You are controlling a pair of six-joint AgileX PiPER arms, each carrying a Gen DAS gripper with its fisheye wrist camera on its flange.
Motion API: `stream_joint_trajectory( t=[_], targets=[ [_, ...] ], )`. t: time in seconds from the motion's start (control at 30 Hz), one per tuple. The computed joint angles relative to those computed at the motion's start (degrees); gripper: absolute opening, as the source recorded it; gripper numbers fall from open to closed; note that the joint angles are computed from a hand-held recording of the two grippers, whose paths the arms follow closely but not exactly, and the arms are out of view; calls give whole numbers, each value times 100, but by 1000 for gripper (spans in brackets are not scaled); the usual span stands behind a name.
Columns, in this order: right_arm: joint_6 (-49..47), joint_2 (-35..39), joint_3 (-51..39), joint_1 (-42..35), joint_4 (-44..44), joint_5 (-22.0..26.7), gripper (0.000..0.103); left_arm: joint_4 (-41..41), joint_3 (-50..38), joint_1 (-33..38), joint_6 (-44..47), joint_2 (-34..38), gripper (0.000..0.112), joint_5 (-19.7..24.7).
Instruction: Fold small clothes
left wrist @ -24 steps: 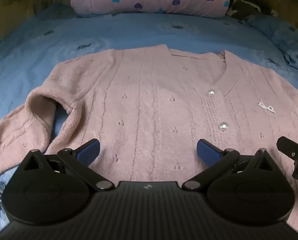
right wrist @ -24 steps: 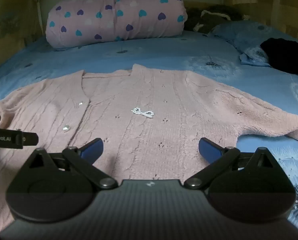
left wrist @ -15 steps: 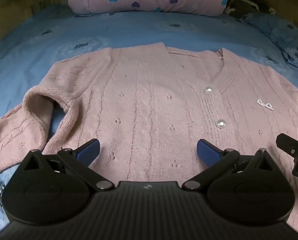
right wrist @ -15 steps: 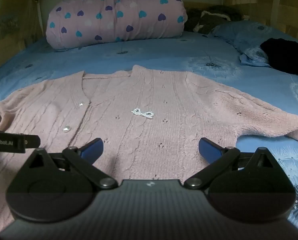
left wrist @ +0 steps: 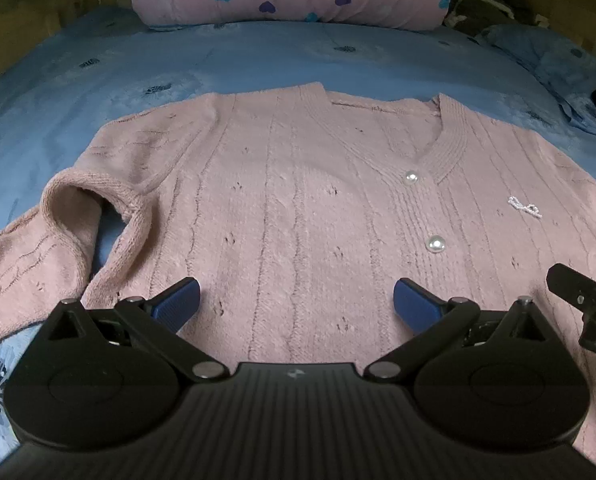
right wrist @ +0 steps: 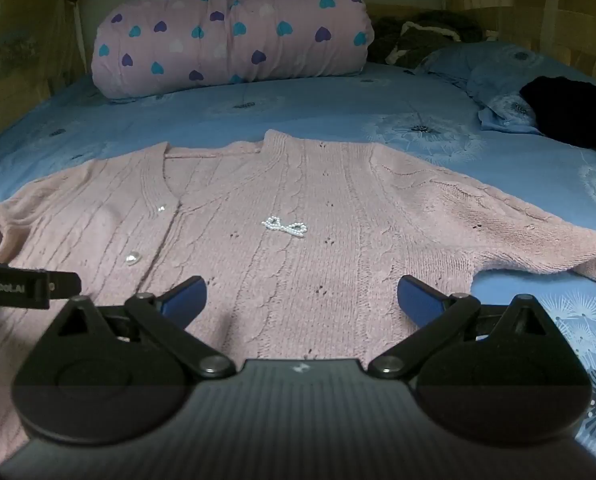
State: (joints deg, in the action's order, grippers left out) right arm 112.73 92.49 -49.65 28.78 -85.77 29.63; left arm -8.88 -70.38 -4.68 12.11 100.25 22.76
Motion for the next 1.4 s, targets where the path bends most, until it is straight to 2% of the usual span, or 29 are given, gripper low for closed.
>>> stream_joint_trajectory(
  t=[1.4],
  targets=[
    [81, -81, 71, -41, -103, -50, 103, -72, 42, -62, 97, -24, 103, 73]
  ],
)
